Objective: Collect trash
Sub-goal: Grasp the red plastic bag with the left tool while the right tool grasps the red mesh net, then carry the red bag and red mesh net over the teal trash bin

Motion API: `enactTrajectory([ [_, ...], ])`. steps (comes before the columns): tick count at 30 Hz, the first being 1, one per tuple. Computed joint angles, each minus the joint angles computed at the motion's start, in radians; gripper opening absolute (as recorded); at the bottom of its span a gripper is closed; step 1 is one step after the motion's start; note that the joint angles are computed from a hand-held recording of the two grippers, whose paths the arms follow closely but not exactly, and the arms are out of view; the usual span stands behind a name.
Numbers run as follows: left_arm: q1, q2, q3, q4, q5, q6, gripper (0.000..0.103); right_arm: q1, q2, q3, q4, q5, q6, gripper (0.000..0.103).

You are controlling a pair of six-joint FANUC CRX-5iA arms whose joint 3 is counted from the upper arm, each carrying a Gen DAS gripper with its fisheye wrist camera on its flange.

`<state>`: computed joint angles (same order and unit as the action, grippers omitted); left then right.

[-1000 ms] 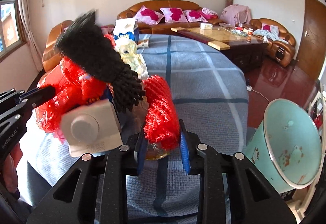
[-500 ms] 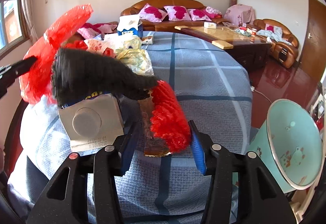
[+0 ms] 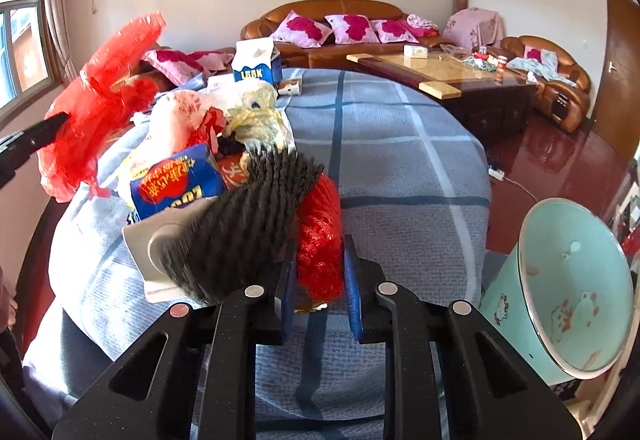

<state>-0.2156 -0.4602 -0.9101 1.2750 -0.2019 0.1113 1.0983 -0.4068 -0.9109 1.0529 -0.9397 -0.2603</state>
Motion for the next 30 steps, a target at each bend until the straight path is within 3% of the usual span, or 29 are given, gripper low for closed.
enactTrajectory([
  [6, -0.040, 0.010, 0.009, 0.026, 0.015, -0.025, 0.002, 0.034, -0.005, 0.006, 0.081, -0.132, -0.008, 0.020],
  [10, -0.042, 0.044, 0.048, -0.080, -0.011, 0.070, 0.002, 0.032, -0.028, -0.007, 0.090, -0.174, -0.028, 0.020],
  [18, -0.096, 0.092, 0.125, -0.316, 0.039, 0.280, 0.002, 0.041, -0.064, -0.036, 0.112, -0.295, -0.075, 0.020],
  [30, -0.190, 0.160, 0.211, -0.510, 0.057, 0.444, 0.002, 0.051, -0.152, -0.069, 0.067, -0.422, -0.066, 0.020],
])
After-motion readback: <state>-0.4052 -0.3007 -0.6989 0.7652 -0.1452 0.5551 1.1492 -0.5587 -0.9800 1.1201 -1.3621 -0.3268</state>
